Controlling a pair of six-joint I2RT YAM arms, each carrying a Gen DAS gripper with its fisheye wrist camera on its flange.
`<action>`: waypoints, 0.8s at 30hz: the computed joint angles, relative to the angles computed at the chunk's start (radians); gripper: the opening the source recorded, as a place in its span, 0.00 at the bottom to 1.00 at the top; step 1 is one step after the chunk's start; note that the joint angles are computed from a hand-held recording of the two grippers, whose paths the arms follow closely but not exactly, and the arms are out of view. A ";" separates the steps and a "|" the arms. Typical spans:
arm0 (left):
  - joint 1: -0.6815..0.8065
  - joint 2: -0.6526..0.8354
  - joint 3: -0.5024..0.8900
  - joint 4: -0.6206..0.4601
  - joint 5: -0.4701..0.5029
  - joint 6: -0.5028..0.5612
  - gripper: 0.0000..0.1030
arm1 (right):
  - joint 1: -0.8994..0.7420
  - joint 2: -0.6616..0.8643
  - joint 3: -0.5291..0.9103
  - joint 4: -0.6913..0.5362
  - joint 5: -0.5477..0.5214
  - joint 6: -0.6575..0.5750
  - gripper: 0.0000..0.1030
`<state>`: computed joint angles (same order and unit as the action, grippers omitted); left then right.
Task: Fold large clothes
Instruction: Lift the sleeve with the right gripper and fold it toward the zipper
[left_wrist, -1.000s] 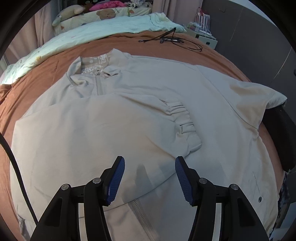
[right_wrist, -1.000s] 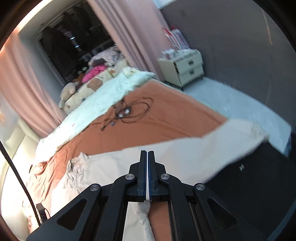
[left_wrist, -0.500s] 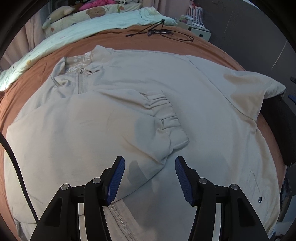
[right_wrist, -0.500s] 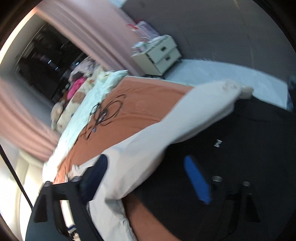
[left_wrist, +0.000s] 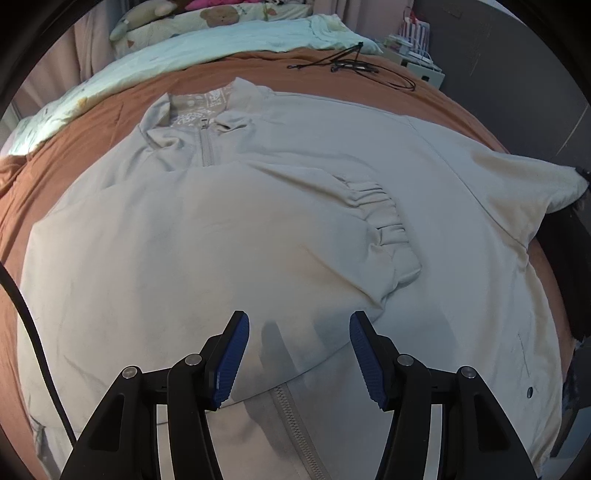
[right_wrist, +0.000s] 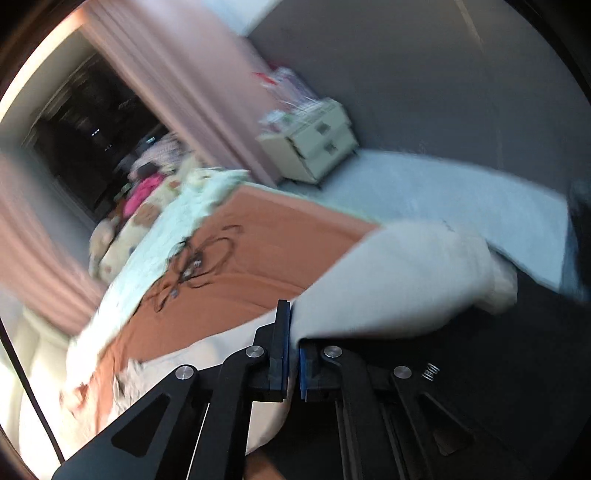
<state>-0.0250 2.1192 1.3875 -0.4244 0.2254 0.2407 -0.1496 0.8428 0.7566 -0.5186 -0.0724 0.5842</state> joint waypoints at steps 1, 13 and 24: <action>0.003 0.000 0.000 0.000 0.006 -0.006 0.57 | 0.068 0.008 0.041 -0.022 0.056 0.004 0.01; 0.096 -0.126 -0.067 -0.022 0.083 0.037 0.57 | 0.810 0.268 0.469 -0.172 0.543 0.165 0.00; 0.316 -0.226 -0.101 -0.104 0.173 0.145 0.57 | 1.057 0.458 0.565 -0.165 0.592 0.189 0.00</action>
